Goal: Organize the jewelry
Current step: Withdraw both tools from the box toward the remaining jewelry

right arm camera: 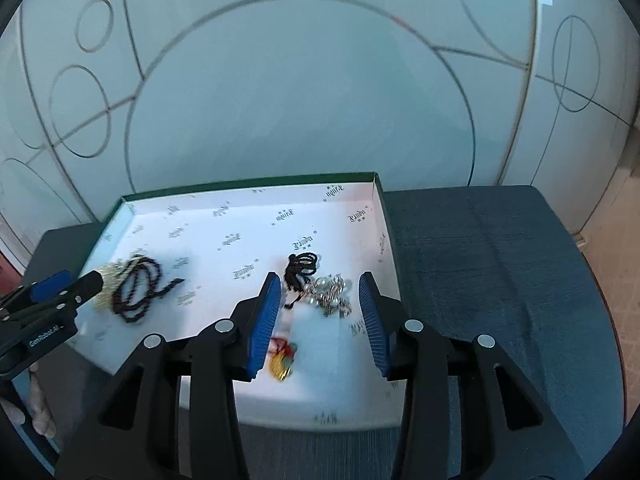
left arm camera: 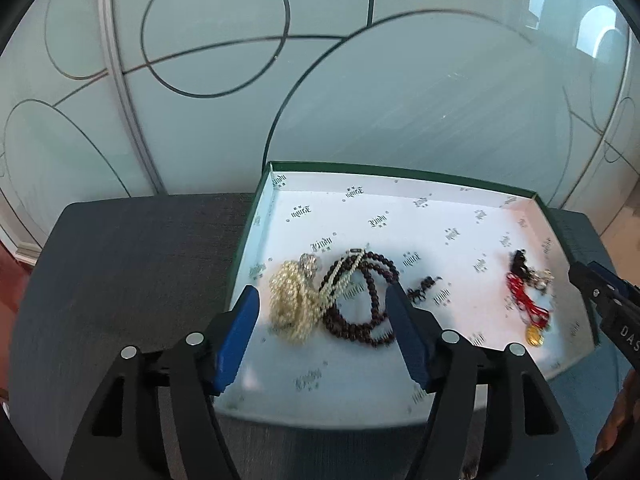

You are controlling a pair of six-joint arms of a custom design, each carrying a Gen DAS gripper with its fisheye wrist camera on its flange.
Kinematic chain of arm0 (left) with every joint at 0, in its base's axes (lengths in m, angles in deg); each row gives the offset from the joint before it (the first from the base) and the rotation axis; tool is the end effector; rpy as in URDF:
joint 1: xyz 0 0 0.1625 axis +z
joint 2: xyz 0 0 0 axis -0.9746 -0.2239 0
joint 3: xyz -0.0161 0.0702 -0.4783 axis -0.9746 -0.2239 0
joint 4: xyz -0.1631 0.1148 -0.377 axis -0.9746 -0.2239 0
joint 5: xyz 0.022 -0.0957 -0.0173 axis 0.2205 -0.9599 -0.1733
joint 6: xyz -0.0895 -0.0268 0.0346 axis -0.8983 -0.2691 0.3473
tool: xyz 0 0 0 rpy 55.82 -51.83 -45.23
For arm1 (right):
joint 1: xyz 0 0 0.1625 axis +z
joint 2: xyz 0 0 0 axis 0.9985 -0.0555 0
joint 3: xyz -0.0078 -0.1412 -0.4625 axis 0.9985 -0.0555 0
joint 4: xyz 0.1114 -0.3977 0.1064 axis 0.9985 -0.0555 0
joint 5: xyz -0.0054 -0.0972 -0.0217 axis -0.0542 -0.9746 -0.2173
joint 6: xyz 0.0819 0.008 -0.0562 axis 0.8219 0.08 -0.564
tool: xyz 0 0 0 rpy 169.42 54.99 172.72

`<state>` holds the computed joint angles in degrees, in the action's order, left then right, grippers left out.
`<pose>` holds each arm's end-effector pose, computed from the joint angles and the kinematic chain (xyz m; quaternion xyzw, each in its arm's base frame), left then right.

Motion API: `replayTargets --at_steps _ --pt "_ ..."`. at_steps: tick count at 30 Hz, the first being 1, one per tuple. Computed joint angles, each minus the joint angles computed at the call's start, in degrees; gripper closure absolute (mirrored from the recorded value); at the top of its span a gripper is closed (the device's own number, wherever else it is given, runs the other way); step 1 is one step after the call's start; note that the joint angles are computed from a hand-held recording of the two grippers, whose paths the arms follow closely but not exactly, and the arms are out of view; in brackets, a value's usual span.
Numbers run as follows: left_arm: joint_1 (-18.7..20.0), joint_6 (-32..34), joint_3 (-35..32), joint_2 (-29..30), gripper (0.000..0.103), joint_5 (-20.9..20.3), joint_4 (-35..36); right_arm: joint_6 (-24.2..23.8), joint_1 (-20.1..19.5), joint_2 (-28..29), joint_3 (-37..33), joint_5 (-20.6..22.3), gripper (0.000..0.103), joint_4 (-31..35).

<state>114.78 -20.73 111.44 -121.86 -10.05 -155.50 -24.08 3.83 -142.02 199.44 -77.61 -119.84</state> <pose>-0.4025 -0.5880 0.0744 0.0870 0.8643 -0.3448 0.3558 0.1014 -0.6067 0.3590 0.1695 -0.8764 0.3491 0.2850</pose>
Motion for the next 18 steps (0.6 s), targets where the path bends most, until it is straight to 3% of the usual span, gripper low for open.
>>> replayTargets --at_steps 10,18 --pt "-4.50 -13.90 8.58 -5.41 0.038 -4.15 6.67 -0.56 -1.18 -7.95 10.82 1.84 0.062 -0.22" --pt "-7.69 -20.84 12.39 -6.57 0.038 -6.87 10.32 -1.30 -3.23 -12.38 17.20 2.15 0.062 -0.31"
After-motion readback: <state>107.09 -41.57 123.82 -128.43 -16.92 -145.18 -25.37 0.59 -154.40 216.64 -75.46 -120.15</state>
